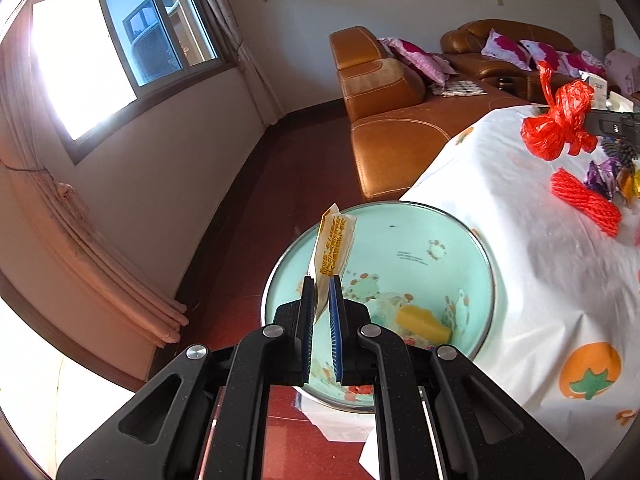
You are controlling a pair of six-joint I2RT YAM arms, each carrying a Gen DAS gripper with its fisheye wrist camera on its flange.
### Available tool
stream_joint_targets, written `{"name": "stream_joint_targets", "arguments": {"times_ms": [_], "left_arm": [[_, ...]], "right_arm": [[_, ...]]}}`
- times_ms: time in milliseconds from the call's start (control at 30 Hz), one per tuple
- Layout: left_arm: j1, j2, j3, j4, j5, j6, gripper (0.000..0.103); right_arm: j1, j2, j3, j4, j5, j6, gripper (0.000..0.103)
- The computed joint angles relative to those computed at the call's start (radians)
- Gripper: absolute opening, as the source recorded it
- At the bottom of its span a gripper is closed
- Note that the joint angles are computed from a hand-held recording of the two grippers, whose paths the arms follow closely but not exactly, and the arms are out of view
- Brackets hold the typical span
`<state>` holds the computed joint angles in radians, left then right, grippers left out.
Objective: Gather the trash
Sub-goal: 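Carry the packet and red bag over the wastebasket and open both tools to drop them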
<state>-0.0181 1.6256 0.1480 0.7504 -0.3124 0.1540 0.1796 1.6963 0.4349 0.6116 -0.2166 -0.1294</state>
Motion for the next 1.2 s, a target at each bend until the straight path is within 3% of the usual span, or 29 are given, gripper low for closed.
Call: {"name": "stream_joint_targets", "arguments": {"times_ms": [633,1200], "left_arm": [[0.044,0.091,0.018,0.074,-0.044,0.029,0.007],[0.044,0.137,0.035,0.094,-0.074,0.033,0.007]], "right_arm": [[0.233,0.181,0.110,0.028,0.138,-0.008,0.003],[0.300,0.227,0.153,0.005,0.171,-0.011,0.003]]}}
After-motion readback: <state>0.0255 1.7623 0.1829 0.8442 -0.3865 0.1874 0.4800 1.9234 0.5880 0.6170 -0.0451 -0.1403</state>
